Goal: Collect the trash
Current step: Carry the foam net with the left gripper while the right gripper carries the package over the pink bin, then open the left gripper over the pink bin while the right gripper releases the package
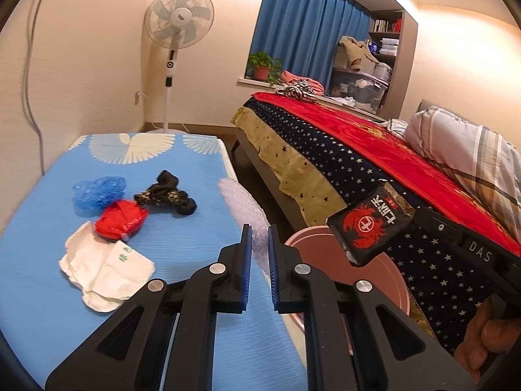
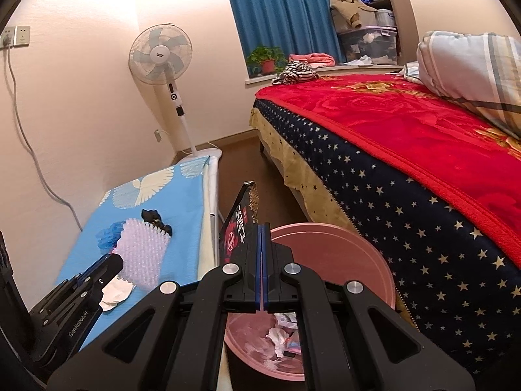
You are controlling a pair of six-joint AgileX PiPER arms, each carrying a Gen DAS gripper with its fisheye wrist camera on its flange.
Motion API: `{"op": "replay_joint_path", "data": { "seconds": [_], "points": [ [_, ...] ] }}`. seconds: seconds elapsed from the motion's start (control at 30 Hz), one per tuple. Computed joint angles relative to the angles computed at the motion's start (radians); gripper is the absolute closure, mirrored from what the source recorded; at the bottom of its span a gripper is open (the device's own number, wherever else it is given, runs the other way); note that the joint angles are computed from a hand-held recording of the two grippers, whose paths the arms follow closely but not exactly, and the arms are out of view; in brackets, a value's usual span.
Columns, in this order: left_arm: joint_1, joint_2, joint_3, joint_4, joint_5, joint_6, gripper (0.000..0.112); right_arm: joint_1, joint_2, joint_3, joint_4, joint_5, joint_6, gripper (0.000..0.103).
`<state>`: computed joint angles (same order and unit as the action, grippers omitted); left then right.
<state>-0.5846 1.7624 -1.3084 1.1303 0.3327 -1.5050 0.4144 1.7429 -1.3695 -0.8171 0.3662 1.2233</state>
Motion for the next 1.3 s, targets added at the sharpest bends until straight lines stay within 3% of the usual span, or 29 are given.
{"op": "replay_joint_path", "data": {
  "seconds": [0.57, 1.3],
  "points": [
    [-0.014, 0.111, -0.107, -0.132, -0.076, 0.136, 0.102, -0.020, 0.016, 0.004, -0.079, 0.067, 0.104, 0.103],
    [-0.032, 0.188, -0.188, -0.356, -0.103, 0.369, 0.102, -0.035, 0.021, 0.010, -0.106, 0.104, 0.152, 0.103]
  ]
}}
